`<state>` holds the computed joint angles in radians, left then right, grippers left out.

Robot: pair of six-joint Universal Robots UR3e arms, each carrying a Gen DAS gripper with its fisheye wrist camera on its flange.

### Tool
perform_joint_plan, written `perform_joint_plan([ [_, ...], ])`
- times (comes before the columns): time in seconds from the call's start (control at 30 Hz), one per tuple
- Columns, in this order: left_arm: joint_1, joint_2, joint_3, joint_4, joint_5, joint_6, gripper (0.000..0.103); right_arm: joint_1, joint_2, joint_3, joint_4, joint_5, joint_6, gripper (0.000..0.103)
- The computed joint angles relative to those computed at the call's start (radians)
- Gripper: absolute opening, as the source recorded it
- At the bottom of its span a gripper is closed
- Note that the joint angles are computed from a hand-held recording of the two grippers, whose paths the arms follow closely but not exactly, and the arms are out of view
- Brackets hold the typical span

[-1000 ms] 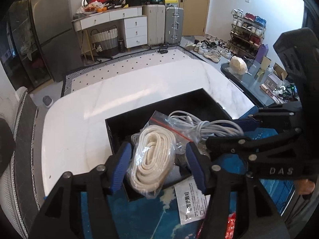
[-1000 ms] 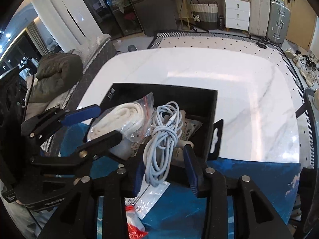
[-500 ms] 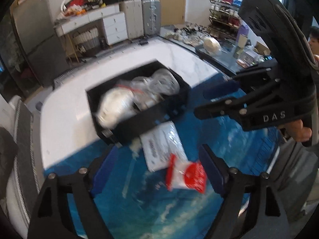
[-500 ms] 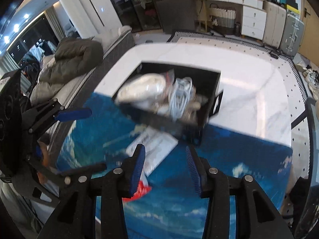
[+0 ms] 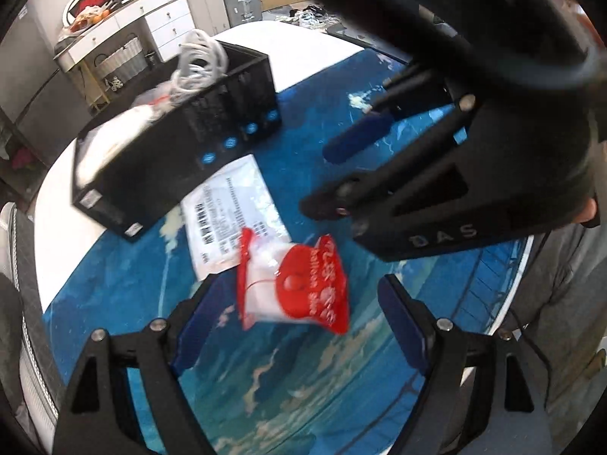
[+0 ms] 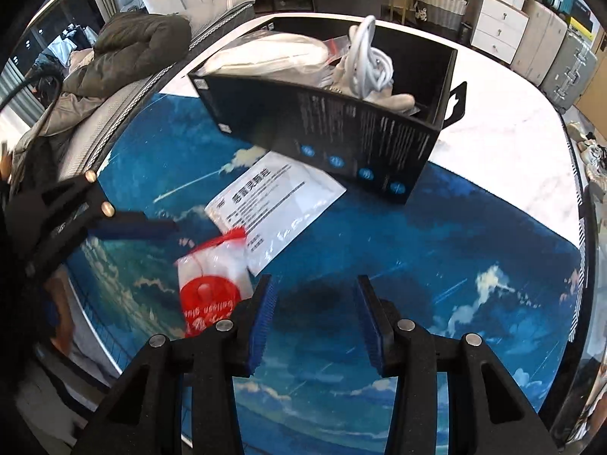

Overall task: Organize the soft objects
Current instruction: 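Grasp the printed white sachet with the right gripper while the left grasps the red balloon glue packet, then lift the sachet and red packet up over the black box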

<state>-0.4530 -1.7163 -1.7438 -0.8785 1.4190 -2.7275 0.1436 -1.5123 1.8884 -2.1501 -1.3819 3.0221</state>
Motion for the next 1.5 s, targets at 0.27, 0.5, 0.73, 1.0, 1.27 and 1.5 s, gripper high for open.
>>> perform_joint_plan([
  [0.27,0.101,0.081,-0.044,-0.047,-0.013,0.019,0.041,0.002,0.061,-0.029,-0.035,0.044,0.077,0.050],
  [0.5,0.269,0.193,-0.153,-0.033,-0.016,0.058,0.042,0.053,0.186,-0.156,-0.052,0.038,0.242,0.072],
  [0.73,0.395,0.277,-0.254,-0.019,-0.055,0.123,0.045,0.163,0.359,-0.378,-0.027,-0.110,0.376,0.083],
  [1.0,0.391,0.297,-0.298,0.000,-0.060,0.120,0.058,0.248,0.431,-0.459,-0.018,-0.253,0.390,0.082],
  [1.27,0.325,0.187,-0.232,0.038,-0.036,0.056,0.067,0.167,0.247,-0.306,0.041,-0.141,0.209,0.038],
  [1.5,0.250,0.099,-0.154,0.051,0.006,0.019,0.044,0.072,0.069,-0.140,0.069,-0.056,0.110,0.024],
])
